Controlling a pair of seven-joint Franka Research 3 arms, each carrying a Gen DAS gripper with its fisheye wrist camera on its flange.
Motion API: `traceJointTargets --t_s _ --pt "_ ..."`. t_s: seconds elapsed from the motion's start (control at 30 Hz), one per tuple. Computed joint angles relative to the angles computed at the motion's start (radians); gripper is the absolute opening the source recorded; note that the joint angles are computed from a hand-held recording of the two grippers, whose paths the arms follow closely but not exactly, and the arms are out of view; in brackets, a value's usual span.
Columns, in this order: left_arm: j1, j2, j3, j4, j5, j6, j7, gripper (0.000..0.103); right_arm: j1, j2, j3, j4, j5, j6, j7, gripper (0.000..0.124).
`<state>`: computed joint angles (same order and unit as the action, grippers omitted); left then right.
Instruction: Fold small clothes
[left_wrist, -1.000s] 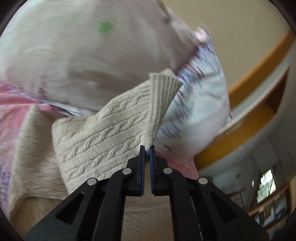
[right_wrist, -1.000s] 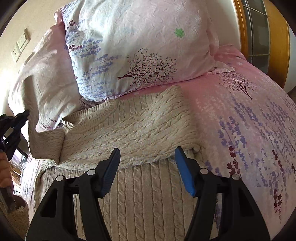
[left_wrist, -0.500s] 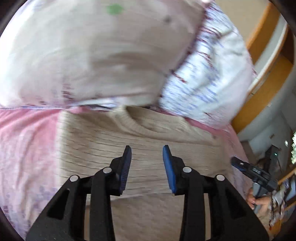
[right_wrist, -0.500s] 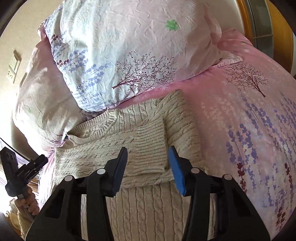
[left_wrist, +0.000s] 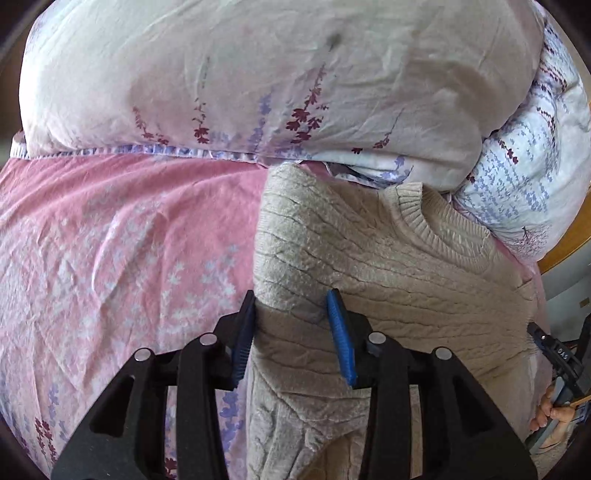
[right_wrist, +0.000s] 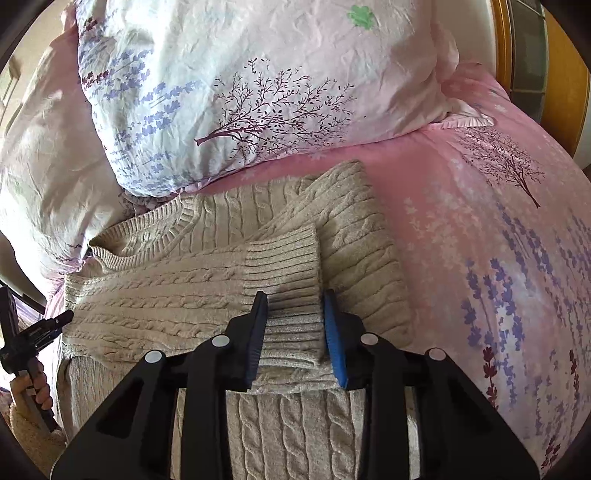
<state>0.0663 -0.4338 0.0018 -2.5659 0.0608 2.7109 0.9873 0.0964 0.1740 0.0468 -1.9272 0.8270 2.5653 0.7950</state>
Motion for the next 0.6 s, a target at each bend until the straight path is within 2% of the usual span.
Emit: traceJointTargets --t_s 0.03,0.1,0.17,0.23,0.33,0.37,0.4,0.47,0.5,0.53,0.6 --pt "0.006 0.007 -0.007 0.001 0.008 0.013 -0.010 0.023 0.002 -0.001 0.002 -0.005 -0.003 0.010 -0.010 0.019" --pt "-0.005 0.005 0.007 -0.016 -0.011 0.060 -0.006 0.010 -0.002 -0.008 0.007 -0.011 0.022 0.009 -0.044 0.011" --pt "-0.047 -0.007 0.051 -0.029 -0.062 0.096 0.044 0.008 -0.004 -0.032 0.016 -0.026 0.079 0.021 -0.105 0.009" --pt "-0.127 -0.046 0.138 -0.061 -0.160 0.147 0.144 0.008 -0.004 -0.069 0.022 -0.042 0.170 0.025 -0.199 0.008" --pt "-0.296 -0.145 0.331 -0.124 -0.340 0.232 0.343 0.008 -0.015 -0.127 0.009 -0.060 0.438 -0.083 -0.433 0.008" --pt "-0.313 -0.165 0.362 -0.135 -0.367 0.238 0.371 0.008 -0.018 -0.139 0.014 -0.071 0.483 -0.081 -0.479 0.008" --pt "-0.313 -0.174 0.377 -0.142 -0.386 0.235 0.386 0.008 0.014 -0.139 0.002 -0.078 0.459 -0.023 -0.468 0.008" --pt "-0.330 -0.172 0.414 -0.151 -0.435 0.230 0.412 0.007 0.047 -0.090 -0.001 -0.059 0.290 0.063 -0.308 0.008" --pt "-0.336 -0.171 0.428 -0.158 -0.458 0.228 0.426 0.007 0.054 -0.060 -0.008 -0.043 0.204 0.060 -0.206 0.008" --pt "-0.370 -0.161 0.461 -0.156 -0.494 0.240 0.456 0.007 0.054 -0.034 -0.014 -0.029 0.146 0.045 -0.134 0.008" --pt "-0.424 -0.173 0.516 -0.166 -0.556 0.269 0.515 0.007 0.035 -0.030 -0.002 -0.030 0.177 0.025 -0.145 0.008"
